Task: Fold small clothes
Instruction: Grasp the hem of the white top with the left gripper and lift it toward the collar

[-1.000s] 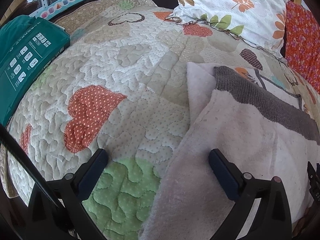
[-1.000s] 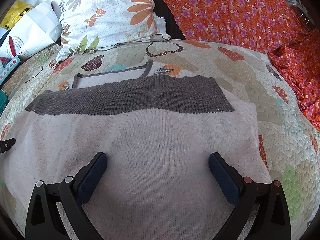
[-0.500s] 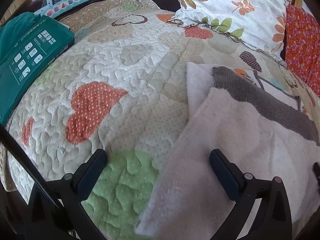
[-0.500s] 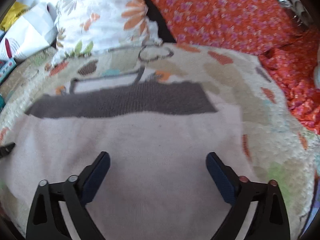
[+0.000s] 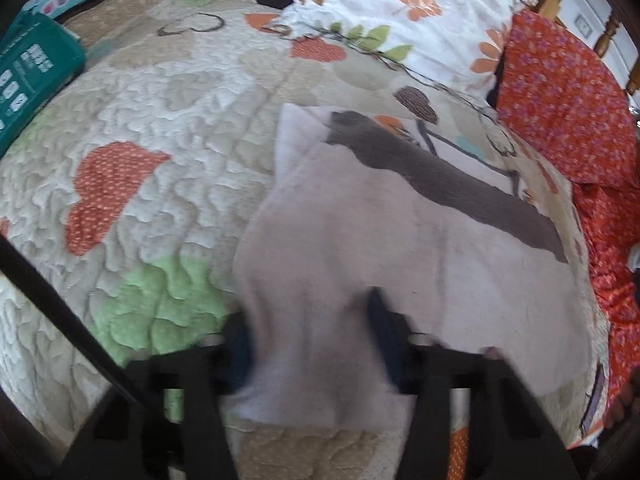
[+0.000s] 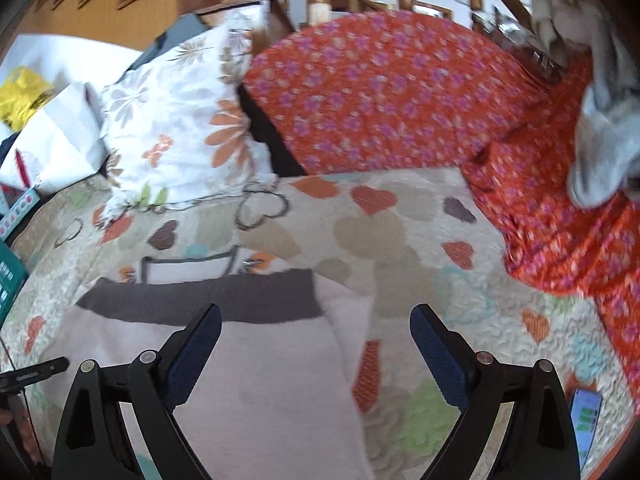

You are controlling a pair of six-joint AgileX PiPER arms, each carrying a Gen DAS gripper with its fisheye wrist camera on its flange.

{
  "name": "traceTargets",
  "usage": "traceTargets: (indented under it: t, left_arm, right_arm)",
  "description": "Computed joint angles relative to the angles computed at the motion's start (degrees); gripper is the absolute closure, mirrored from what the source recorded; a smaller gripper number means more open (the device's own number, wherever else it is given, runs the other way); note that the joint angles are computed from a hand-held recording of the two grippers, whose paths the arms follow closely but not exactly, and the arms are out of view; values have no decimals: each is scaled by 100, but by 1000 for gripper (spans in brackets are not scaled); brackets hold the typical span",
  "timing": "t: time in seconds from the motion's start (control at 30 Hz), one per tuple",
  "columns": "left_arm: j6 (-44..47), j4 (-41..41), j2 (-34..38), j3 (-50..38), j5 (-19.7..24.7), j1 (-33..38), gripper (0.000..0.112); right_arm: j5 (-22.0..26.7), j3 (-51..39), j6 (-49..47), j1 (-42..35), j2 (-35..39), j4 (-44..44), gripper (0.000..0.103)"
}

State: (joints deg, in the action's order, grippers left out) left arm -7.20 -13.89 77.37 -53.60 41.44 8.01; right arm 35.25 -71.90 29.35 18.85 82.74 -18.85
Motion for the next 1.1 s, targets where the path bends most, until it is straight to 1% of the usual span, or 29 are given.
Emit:
traceTargets:
  t: [0.03,0.07,0.13,0.2,0.27,0.37,0.47,0.5,0.6,0.7,0.77,0.83,0.87,0.93,1.0,1.07,1.1]
  left_arm:
    - [-65,71,-10,-14,15,-18,88]
    - [8,-18,-20,-38,45,20,95]
    - [-92,-13,-85,-136,142,12,96]
    - [-392,230,-159,-318,201,-190,97]
    - [-796,571,-123,-667,306,-591,98]
    - [-1323,968,115,-1381,500,-1381,99]
    - [-1719,1288,632,-2336,736,-2341,99]
    - [-1774,1327,850,-2658,796,-2608,100]
    - [-1708,1033,1672,-3714,927,-3335,100]
    - [-1734,990,2607,-4703,1092,-4020,99]
    - [-1538,617,2966,-4935,1120,-4105,99]
    - [-1060,-282,3101,-4842,1100,-4042,99]
    - [-930,-468,2999,-4667,1030,-4057,97]
    - [-850,-432,2692,-4327,921,-4111,90]
    - [-682,-424,2233,-3908,878,-4036,67]
    - [-815,-160,1675,-3399,712,-3886,54]
    - [-1047,141,1397,-3164,659,-3801,51]
  right_arm:
    - [-20,14,-248,-169,48,367,6]
    - [41,29,-536,-316,49,812,6]
    - [119,-48,-1164,-632,98,1617,6]
    - [42,-24,-1534,-909,12,2119,6]
    - [-25,-5,-1688,-1144,-103,2366,6]
    - [-9,20,-2335,-1722,-272,3373,6]
    - [107,10,-2851,-2197,-321,4104,6]
    - [137,-7,-2899,-2268,-315,4173,6]
    - [241,4,-3144,-2625,-316,4502,6]
    - [251,22,-3280,-2855,-300,4603,6]
    - [289,6,-3323,-2954,-248,4549,6]
    - [416,-26,-3462,-3031,-156,4602,6]
    - [466,-35,-3562,-3052,-101,4683,6]
    - [629,-23,-3884,-3051,-16,4954,6]
    - [706,16,-4176,-2921,47,5171,6]
    - [928,39,-4702,-2867,147,5727,6]
    - [1180,27,-5080,-2823,264,6172,6]
